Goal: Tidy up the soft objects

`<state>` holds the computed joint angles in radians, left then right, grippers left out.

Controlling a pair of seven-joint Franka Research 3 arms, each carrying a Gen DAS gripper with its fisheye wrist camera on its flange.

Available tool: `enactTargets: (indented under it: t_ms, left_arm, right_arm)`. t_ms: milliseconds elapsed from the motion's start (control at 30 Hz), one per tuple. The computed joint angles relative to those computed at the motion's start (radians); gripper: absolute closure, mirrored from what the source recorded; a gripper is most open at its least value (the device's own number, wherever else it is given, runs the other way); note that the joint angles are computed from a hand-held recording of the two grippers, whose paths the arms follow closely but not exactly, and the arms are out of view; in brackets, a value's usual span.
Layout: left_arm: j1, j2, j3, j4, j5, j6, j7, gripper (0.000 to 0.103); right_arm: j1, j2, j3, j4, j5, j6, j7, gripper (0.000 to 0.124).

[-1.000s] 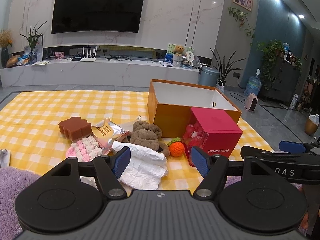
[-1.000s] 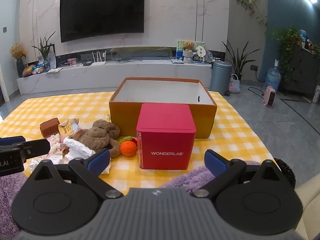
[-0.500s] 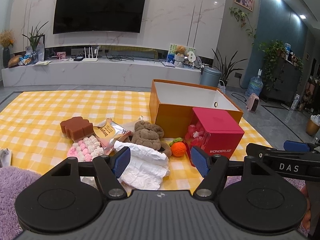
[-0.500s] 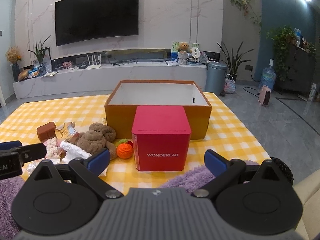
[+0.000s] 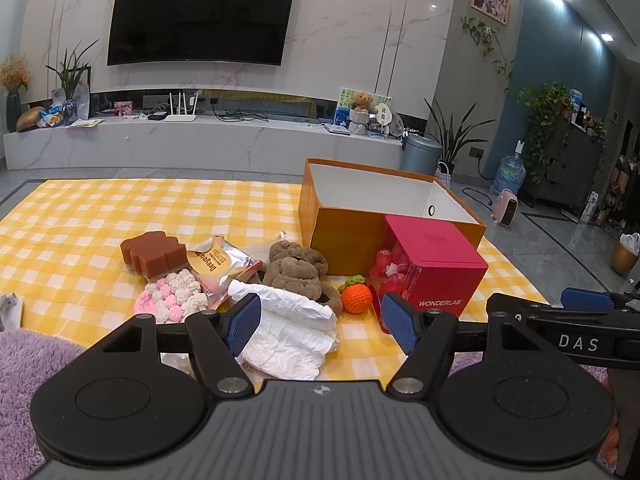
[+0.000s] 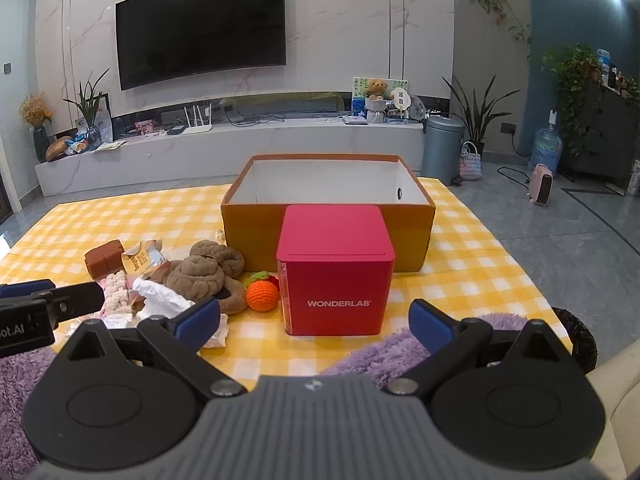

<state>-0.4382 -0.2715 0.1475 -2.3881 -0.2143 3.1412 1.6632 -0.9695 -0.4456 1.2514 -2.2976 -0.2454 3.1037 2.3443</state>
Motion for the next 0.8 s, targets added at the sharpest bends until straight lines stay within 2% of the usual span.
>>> enactTargets:
  t_ms: [800]
  left_arm:
    - [-0.005,-0.001,-0.004,0.000,-0.014,-0.005,0.006,0.020]
  right_arm:
    - [0.014,-0.005,-0.014,-0.001,-0.016,-0.009,0.017,0.025]
